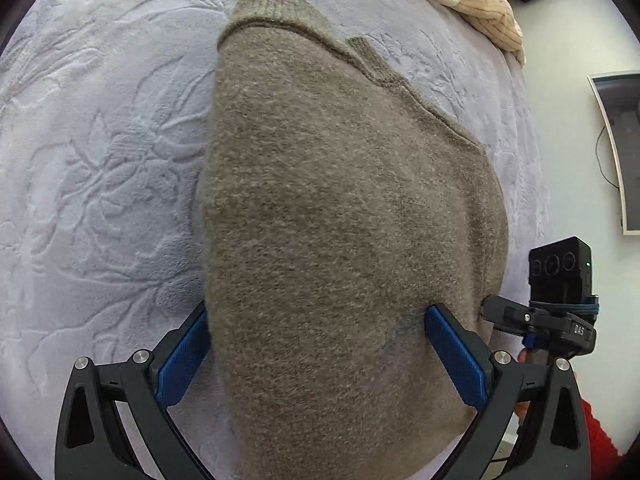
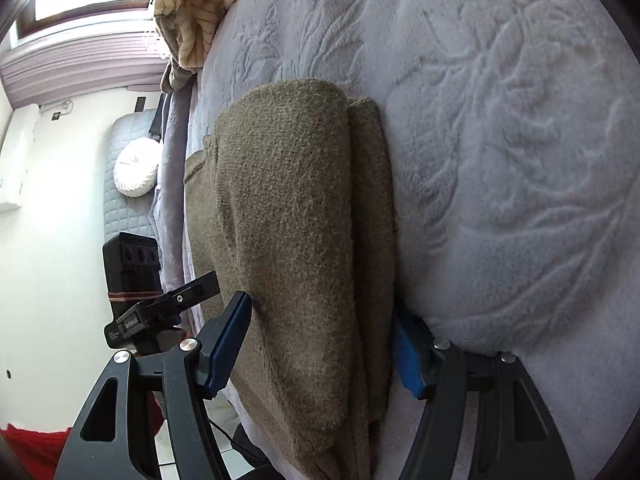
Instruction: Fold small clothes
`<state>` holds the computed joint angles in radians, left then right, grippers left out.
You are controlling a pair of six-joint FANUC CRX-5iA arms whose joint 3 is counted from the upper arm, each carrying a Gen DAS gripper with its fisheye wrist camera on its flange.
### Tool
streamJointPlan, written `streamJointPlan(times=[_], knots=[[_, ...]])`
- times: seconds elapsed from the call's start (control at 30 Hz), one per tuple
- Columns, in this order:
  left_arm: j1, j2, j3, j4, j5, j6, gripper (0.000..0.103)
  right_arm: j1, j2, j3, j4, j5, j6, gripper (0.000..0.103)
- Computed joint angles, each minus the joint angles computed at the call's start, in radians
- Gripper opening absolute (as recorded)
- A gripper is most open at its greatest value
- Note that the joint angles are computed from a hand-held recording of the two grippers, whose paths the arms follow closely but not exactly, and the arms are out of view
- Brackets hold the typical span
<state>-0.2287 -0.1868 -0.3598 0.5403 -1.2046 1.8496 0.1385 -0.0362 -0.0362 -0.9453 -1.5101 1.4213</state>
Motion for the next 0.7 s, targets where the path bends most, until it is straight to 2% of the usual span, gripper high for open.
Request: streamJointPlan(times=[0.03,0.07,0.1,0.13,0.17,0.2,0.27,0.33,0.43,0.6,0.7], knots=[[-0.004,-0.002,-0.007,0.016,0.012,-0.010,0.100,-0.005,0.000,-0.004,-0.011,0.005,-0.016,0.059],[-0.008,-0.005,-0.012,0.030,0.023,-0.025,0.087,-0.013,0.000,-0.010,-0.027,0.006,-0.030,0.049],[-0.017,-0.002,0.002,0.017,0.023,-0.020,0.080,-0.030,-0.006,-0.022,-0.058,0.007,-0.041,0.037],[-0.019,-0.009,0.005,0.013,0.023,-0.023,0.074,-0.041,-0.022,-0.037,-0.077,0.016,-0.051,0.031],[-0.017,-0.020,0.004,0.015,0.024,-0.030,0.061,-0.054,-0.034,-0.047,-0.099,0.018,-0.051,0.029],[-0.010,-0.034,-0.002,0.023,0.022,-0.038,0.052,-0.078,-0.052,-0.064,-0.139,0.016,-0.047,0.028],[0.017,-0.070,-0.039,0.081,0.027,-0.071,0.045,-0.095,-0.083,-0.077,-0.187,0.017,-0.060,0.028],[0.035,-0.098,-0.059,0.122,0.025,-0.090,0.045,-0.086,-0.111,-0.078,-0.210,0.023,-0.077,0.028],[0.035,-0.129,-0.051,0.126,0.017,-0.087,0.045,-0.064,-0.150,-0.072,-0.235,0.034,-0.106,0.028],[0.103,-0.248,-0.063,0.151,-0.073,-0.125,0.045,-0.024,-0.231,-0.064,-0.246,0.046,-0.162,0.028],[0.120,-0.267,-0.049,0.151,-0.104,-0.143,0.045,0.022,-0.293,-0.083,-0.243,0.071,-0.207,0.028]])
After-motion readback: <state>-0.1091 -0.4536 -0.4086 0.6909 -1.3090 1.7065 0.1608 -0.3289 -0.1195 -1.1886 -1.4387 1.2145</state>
